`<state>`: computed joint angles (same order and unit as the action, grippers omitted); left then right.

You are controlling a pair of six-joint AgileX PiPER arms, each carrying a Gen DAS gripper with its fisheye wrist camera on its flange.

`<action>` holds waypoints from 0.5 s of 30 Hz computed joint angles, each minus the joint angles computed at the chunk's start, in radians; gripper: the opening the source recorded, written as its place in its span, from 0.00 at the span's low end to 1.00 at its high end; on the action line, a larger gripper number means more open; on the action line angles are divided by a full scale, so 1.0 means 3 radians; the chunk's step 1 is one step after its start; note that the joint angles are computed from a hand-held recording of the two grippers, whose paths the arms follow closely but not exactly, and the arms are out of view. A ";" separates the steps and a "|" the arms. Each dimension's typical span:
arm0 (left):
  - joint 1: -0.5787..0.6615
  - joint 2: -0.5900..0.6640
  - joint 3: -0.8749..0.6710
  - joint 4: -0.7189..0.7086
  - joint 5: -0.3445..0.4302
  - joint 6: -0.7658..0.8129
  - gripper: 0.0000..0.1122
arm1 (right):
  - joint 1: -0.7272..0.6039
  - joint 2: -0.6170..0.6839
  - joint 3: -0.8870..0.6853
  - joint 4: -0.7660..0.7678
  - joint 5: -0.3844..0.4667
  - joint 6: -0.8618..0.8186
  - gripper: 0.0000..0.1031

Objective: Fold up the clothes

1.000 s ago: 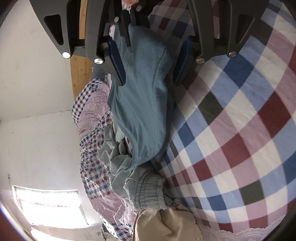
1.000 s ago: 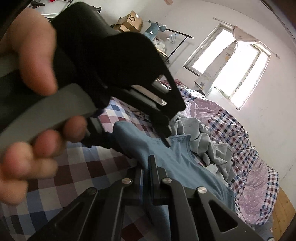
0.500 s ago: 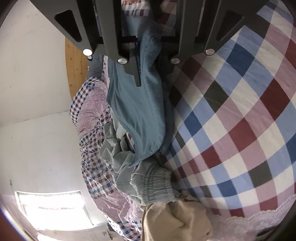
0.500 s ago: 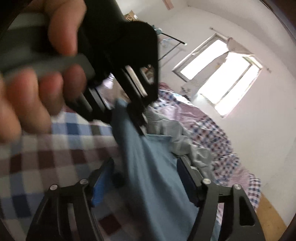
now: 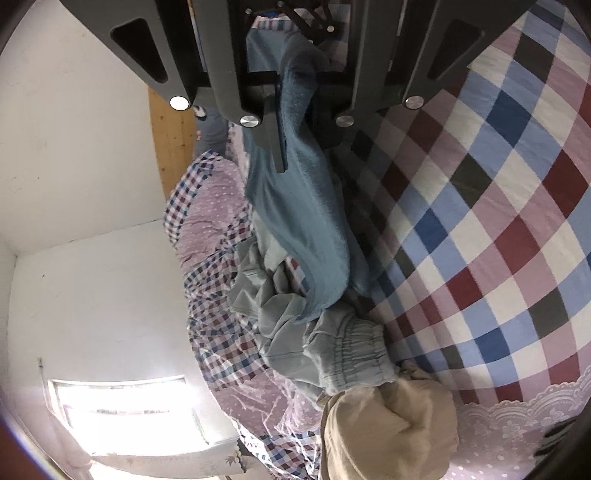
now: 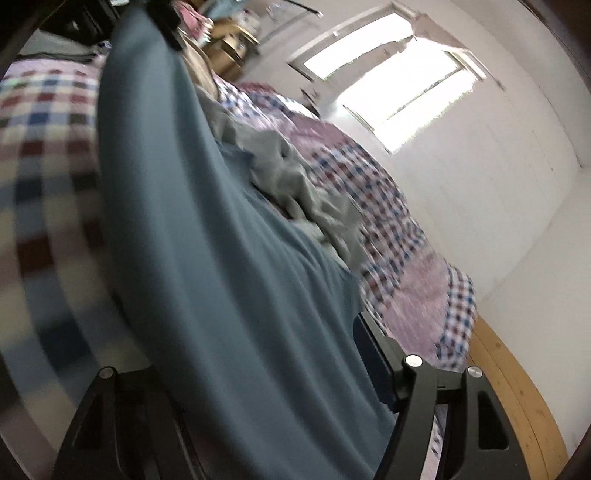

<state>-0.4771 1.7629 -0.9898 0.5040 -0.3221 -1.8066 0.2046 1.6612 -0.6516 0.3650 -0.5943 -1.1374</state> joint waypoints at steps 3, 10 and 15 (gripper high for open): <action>0.0042 -0.0068 0.0039 0.0005 -0.0133 -0.0015 0.06 | -0.0339 -0.0012 -0.0017 -0.0216 0.0095 0.0009 0.72; 0.0120 -0.0162 0.0093 0.0064 -0.0314 -0.0172 0.06 | -0.1278 0.0081 -0.0085 -0.0841 0.0147 -0.0016 0.72; 0.0123 -0.0166 0.0030 0.0082 -0.0264 -0.0189 0.05 | -0.1930 0.0148 -0.0052 -0.1452 -0.0153 -0.0055 0.72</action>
